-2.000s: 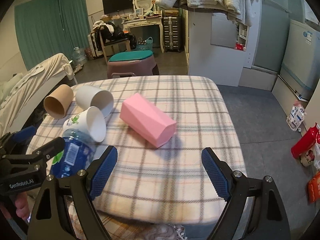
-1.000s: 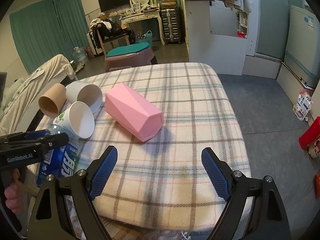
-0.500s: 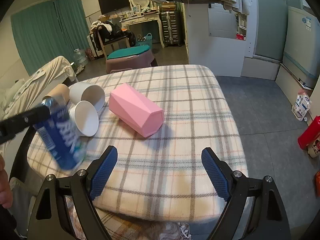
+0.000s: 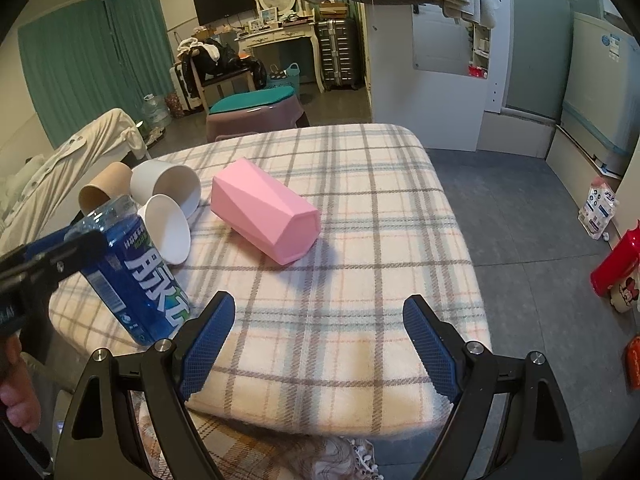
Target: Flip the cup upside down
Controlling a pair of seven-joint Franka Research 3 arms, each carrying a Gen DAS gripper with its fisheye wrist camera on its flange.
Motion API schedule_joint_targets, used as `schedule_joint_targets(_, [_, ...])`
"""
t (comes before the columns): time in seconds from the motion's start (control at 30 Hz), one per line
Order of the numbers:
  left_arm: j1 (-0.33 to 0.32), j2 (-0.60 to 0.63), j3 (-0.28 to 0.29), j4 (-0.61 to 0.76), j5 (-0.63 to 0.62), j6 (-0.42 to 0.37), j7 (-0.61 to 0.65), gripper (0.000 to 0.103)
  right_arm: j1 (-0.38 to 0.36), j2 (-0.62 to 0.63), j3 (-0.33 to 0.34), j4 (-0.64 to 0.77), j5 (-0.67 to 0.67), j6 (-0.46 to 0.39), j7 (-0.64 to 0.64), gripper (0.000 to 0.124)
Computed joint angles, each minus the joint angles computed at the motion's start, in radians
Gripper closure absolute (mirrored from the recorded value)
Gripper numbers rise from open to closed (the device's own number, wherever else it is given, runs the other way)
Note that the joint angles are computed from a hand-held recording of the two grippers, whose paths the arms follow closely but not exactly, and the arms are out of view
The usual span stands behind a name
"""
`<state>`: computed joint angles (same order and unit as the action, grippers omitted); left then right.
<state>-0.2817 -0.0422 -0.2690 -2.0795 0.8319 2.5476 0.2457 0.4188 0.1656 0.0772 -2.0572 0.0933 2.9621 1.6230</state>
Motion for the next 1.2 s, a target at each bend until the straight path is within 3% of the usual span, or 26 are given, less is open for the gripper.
schedule_joint_targets(0.63, [-0.017,-0.057,-0.029,-0.053,0.043,-0.004,-0.047,0.021,0.002,-0.066,0.007,-0.074,-0.012,0.044,0.004,0.038])
schedule_joint_targets(1.07, [0.015,-0.266,-0.131,-0.171,0.308,-0.036,-0.325,0.021,-0.012,-0.243,0.06,-0.268,0.035,0.205,-0.046,0.038])
schedule_joint_targets(1.13, [0.018,-0.307,-0.153,-0.202,0.336,-0.068,-0.366,0.021,0.007,-0.276,0.063,-0.307,0.072,0.245,-0.081,0.038])
schedule_joint_targets(1.2, [0.022,-0.342,-0.172,-0.235,0.364,-0.094,-0.404,0.018,0.089,-0.296,0.006,-0.335,0.139,0.283,-0.151,0.038])
